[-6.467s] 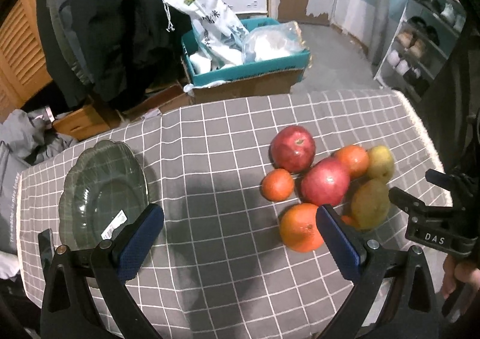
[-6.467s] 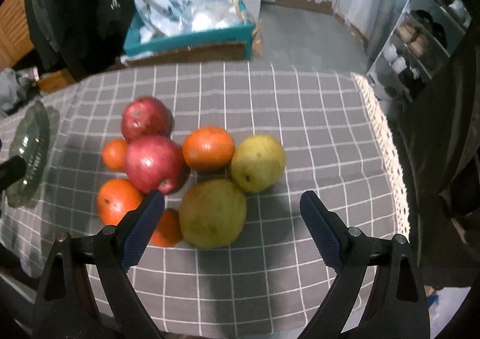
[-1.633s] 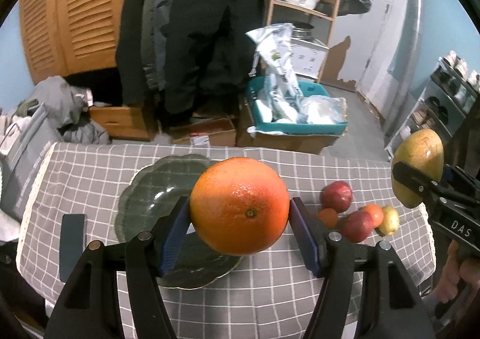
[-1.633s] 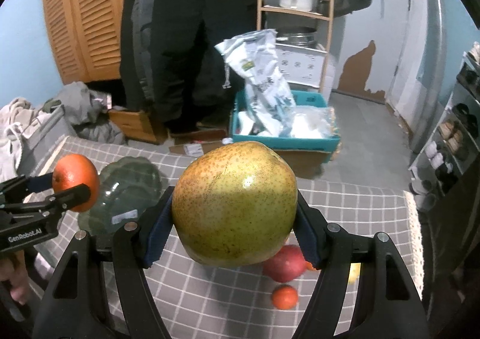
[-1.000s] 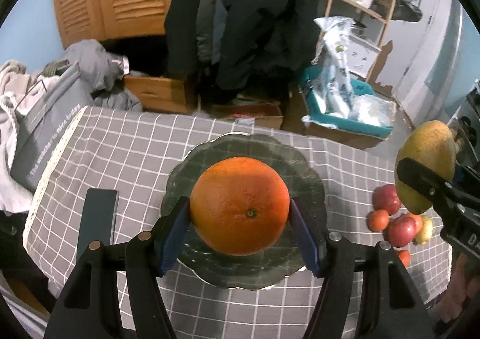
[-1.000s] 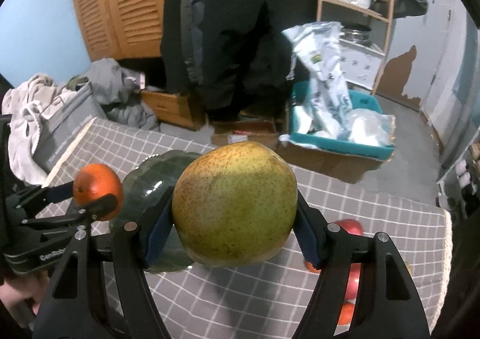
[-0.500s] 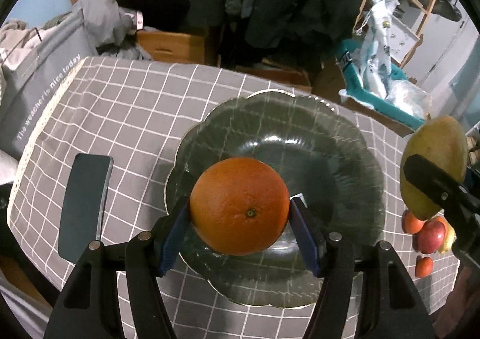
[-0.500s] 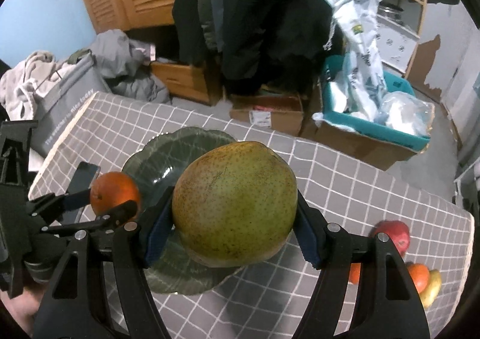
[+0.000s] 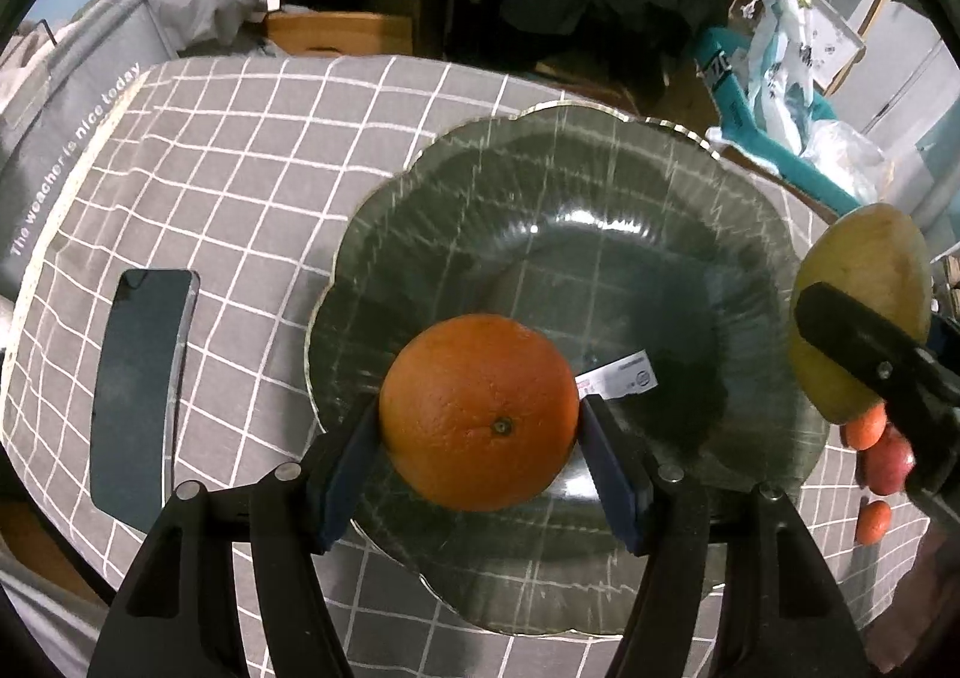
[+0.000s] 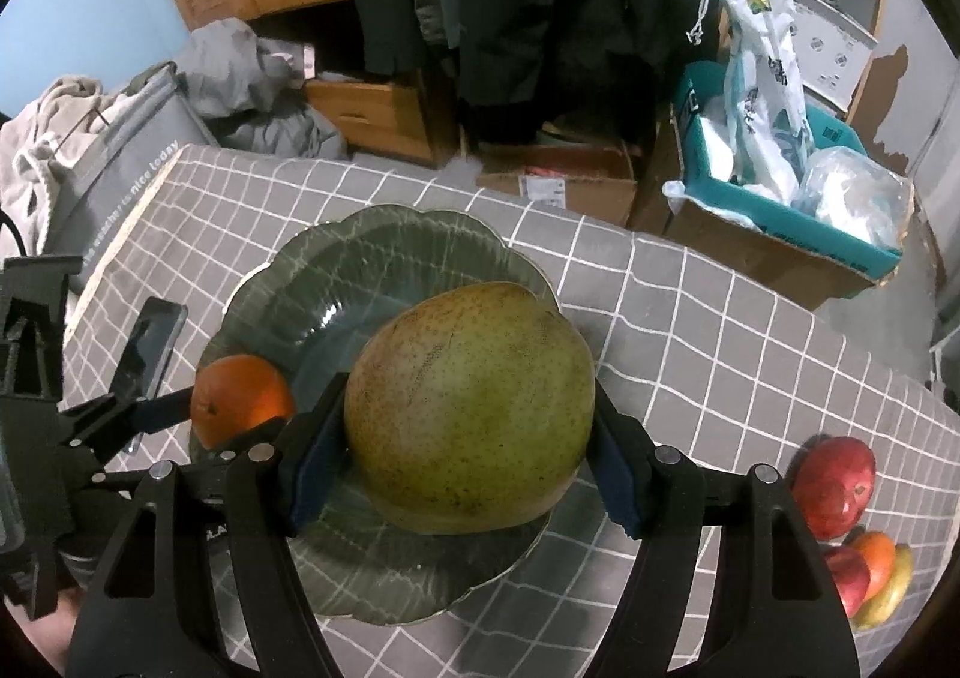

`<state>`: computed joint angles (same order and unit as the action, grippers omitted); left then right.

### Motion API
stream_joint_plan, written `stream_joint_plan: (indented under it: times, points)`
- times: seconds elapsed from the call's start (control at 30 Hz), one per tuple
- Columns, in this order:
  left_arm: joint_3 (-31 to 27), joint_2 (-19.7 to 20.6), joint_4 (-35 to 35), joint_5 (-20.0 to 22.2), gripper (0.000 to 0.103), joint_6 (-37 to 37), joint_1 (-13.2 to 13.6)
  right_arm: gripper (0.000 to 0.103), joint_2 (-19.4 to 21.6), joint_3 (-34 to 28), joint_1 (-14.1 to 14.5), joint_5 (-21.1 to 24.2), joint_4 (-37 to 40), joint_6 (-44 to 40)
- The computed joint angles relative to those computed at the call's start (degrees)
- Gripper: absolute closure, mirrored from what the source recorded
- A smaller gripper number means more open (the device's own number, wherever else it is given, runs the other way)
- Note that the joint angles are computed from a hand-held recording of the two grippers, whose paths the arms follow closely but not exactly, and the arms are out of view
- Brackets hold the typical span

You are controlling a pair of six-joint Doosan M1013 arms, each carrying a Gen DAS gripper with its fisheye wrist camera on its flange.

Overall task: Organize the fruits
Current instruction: 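Carry the orange with the left tool into the green bowl while the right tool carries the pear, then open the left tool releasing the orange while the right tool lowers the pear into the bowl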

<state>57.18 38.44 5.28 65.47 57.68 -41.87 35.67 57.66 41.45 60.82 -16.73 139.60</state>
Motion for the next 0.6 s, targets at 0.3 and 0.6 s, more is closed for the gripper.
stream_joint_plan:
  times: [0.3,0.6]
  points:
    - [-1.5,1.5,-1.6,4.1,0.034,1.5,-0.1,0.031,0.4,0.0,-0.4,-0.3,1.8,-0.6]
    - [-1.2,0.6,1.0,2.6,0.013,1.2,-0.5,0.030,0.7,-0.1,-0.8,-1.1,4.1,-1.5]
